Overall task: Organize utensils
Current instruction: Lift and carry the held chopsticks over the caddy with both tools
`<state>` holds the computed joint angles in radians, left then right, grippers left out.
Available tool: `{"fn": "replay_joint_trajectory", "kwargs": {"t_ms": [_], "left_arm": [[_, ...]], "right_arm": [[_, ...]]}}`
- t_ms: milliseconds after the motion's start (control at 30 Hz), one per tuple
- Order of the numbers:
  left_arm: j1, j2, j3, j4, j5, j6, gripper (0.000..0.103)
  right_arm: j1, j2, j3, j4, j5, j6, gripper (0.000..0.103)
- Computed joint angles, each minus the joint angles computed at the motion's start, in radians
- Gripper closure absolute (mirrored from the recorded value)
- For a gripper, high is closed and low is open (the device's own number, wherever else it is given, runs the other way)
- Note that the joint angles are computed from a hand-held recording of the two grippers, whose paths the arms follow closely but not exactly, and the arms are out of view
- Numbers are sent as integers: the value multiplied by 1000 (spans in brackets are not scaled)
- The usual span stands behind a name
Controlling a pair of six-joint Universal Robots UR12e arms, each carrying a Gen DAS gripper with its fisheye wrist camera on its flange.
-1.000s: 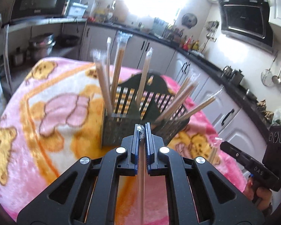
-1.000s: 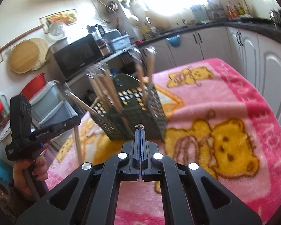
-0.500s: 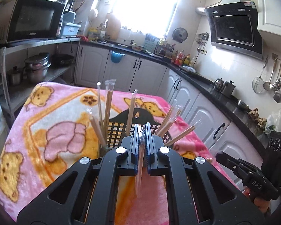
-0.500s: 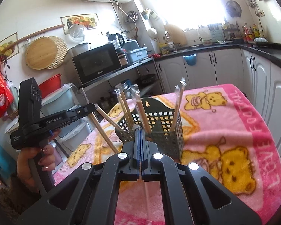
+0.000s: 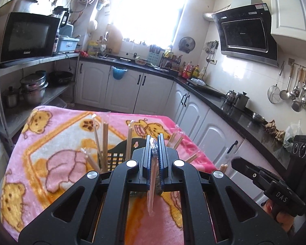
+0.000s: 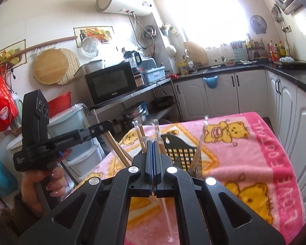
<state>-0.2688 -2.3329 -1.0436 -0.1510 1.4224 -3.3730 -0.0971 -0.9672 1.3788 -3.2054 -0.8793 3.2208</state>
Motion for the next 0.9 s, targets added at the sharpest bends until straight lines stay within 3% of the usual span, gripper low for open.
{"fn": "replay_joint_trajectory", "kwargs": {"t_ms": [333, 567, 900], "left_arm": [[0, -13, 62, 7, 12, 26, 100], [-3, -31, 129, -4, 57, 61, 100], [1, -77, 227, -74, 142, 74, 100]], "right_arm": [[-1, 30, -92, -57, -5, 54, 102], [0, 66, -187, -108, -6, 102, 102], [20, 144, -354, -18, -52, 98, 102]]}}
